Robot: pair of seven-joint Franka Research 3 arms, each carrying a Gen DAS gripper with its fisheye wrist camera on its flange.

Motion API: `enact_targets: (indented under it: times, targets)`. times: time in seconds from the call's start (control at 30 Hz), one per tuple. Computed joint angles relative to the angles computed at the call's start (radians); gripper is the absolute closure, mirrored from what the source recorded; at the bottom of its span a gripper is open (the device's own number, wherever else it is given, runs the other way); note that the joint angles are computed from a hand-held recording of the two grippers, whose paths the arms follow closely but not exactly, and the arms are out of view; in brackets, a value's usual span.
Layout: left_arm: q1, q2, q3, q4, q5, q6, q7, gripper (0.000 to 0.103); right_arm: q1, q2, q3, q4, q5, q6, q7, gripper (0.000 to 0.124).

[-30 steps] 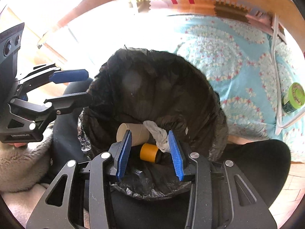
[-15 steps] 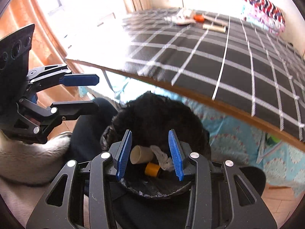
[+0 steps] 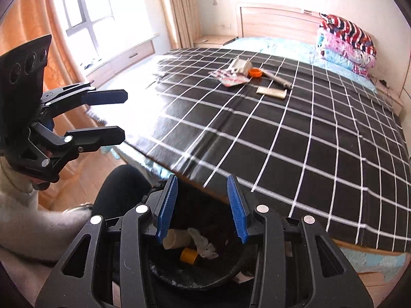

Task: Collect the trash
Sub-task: 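Move both tools back over the mat toward the remaining items, then grasp the white plastic holder with the left tool while the right tool grasps the paper label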

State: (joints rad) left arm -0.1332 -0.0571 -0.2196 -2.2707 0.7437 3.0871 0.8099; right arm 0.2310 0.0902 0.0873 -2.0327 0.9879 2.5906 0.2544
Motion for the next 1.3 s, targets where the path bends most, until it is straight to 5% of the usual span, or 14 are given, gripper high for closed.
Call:
enact_targets:
  times: [0.37, 0.73, 1.03, 1.3]
  targets:
    - [0.001, 0.137, 0.053, 0.175, -0.119, -0.068, 0.13, 0.029, -0.013, 0.152, 0.025, 0.221, -0.063, 0.039, 0.102, 0.083]
    - [-0.005, 0.298, 0.085, 0.391, -0.239, -0.158, 0.249, 0.024, -0.028, 0.349, 0.056, 0.467, -0.246, 0.044, 0.333, 0.062]
    - [0.001, 0.49, 0.094, 0.661, -0.332, -0.306, 0.316, 0.024, 0.006, 0.564, 0.027, 0.766, -0.474, -0.037, 0.621, 0.053]
    - [0.015, 0.673, 0.086, 0.924, -0.446, -0.461, 0.395, 0.024, 0.012, 0.671, 0.036, 0.924, -0.569, -0.096, 0.723, 0.051]
